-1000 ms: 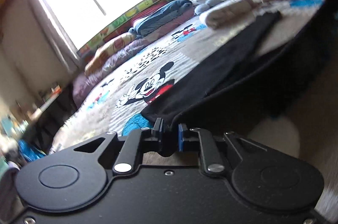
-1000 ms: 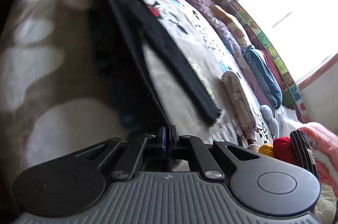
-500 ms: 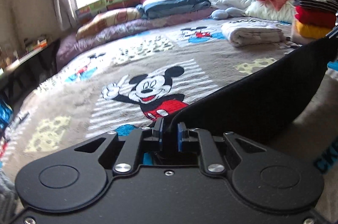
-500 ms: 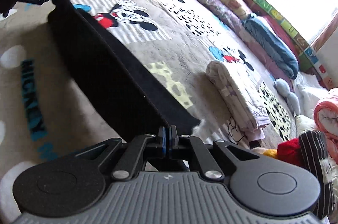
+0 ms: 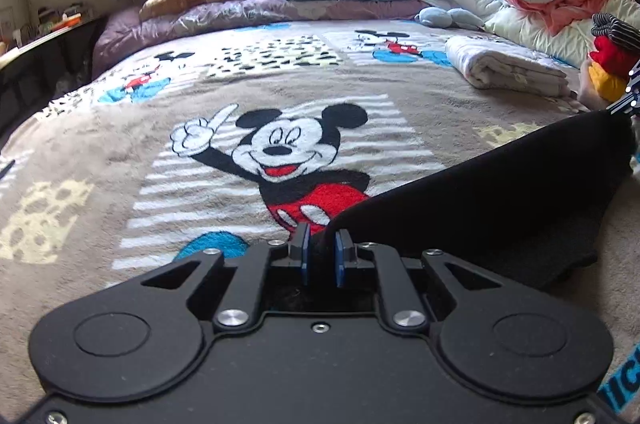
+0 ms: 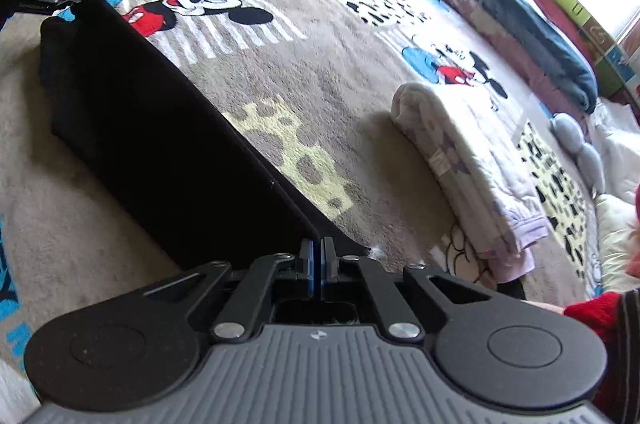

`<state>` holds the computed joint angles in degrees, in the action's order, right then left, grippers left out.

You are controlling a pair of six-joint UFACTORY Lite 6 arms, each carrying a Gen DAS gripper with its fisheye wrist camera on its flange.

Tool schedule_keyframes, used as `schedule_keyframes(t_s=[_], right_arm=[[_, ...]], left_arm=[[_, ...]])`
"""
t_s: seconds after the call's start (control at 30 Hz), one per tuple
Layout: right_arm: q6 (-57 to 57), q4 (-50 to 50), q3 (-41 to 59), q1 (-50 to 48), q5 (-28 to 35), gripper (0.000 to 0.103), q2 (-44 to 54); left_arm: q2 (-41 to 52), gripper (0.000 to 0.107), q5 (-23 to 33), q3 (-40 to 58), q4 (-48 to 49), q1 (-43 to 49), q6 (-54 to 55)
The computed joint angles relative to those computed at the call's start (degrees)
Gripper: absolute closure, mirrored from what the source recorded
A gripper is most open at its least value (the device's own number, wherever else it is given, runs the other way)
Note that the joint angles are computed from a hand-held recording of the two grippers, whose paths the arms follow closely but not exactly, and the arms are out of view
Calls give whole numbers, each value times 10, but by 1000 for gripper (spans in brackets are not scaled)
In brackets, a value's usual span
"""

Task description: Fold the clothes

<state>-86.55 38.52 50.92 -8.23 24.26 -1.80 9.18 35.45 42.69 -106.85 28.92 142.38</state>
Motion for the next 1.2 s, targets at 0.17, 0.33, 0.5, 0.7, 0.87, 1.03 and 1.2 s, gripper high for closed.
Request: schedule_keyframes(t_s=[0.17,0.33,0.5,0.7,0.87,1.03,1.2], right_arm=[[34,-28,48,8,4,99,59],[69,-47,91,17,8,99,106],[113,-76,130,30,2,99,150],[141,-80,165,30,13,99,191],[160,-88,196,25,51,99,192],[188,-107,218,27,56,99,204],[208,-118,216,35,40,99,224]], left_arm=[[32,96,20,36,56,19,-58],[46,96,24,44,58,22,-63],[61,96,26,52,50,23,-63],[71,96,28,60,53,24,-74],[73,96,29,62,53,26,-78],[71,96,25,56,38,20,-64],[74,96,28,58,41,22,-65]])
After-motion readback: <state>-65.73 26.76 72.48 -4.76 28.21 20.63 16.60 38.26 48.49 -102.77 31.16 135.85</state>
